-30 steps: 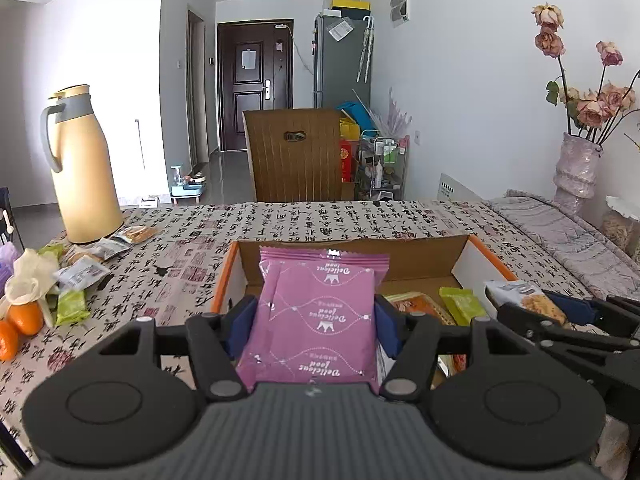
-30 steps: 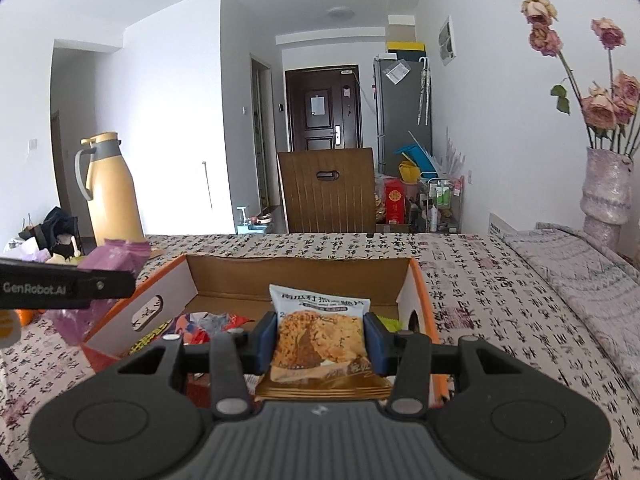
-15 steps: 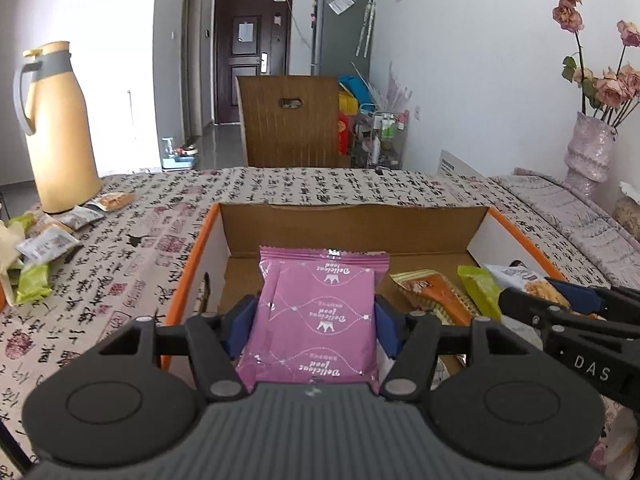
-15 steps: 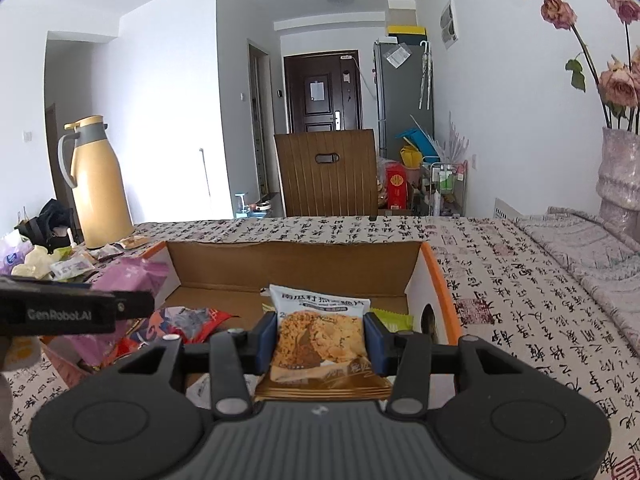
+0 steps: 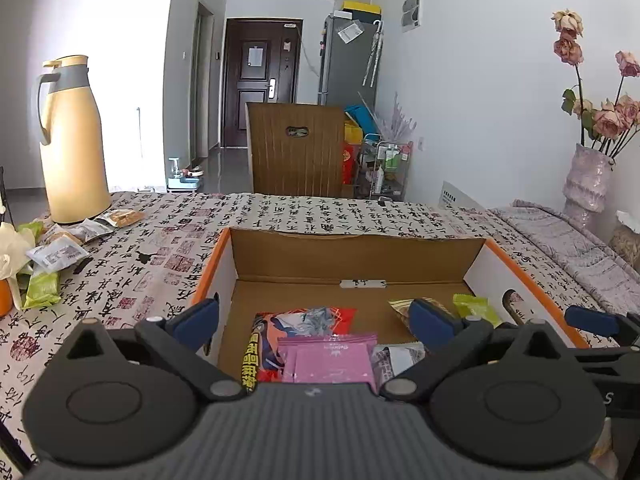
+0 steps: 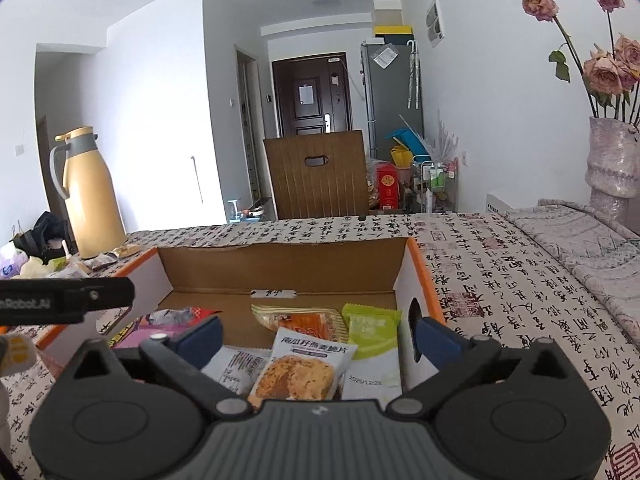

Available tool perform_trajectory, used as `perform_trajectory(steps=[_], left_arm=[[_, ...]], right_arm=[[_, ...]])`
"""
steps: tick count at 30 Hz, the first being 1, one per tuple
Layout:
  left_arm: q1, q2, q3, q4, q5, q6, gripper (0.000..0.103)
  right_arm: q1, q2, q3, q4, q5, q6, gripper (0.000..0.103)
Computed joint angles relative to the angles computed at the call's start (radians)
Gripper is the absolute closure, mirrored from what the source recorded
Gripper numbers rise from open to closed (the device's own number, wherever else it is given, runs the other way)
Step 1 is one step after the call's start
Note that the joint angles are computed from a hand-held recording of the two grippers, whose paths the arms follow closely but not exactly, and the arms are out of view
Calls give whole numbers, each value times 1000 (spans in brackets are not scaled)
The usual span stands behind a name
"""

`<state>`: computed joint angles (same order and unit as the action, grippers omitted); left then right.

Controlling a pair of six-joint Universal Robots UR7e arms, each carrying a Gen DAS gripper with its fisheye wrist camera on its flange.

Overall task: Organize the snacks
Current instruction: 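Withdraw both tools from the box back toward the loose snacks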

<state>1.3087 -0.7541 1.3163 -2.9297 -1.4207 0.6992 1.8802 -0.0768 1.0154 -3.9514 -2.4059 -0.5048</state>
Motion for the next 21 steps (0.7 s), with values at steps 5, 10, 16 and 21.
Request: perform_trajectory(steps=[5, 10, 16, 21], left_arm=[[-2, -5, 0, 5, 3, -16, 0], [-6, -32, 29, -21, -16, -21, 0], [-15, -78, 78, -48, -34, -14, 0], [-15, -132, 137, -60, -45, -11, 0]], right_arm=[[2, 3, -7, -11, 3, -14, 0], [19, 10, -24, -50, -18, -52, 0], [53, 7, -3, -112, -40, -105, 0], [79, -4, 42, -150, -64, -112, 0]])
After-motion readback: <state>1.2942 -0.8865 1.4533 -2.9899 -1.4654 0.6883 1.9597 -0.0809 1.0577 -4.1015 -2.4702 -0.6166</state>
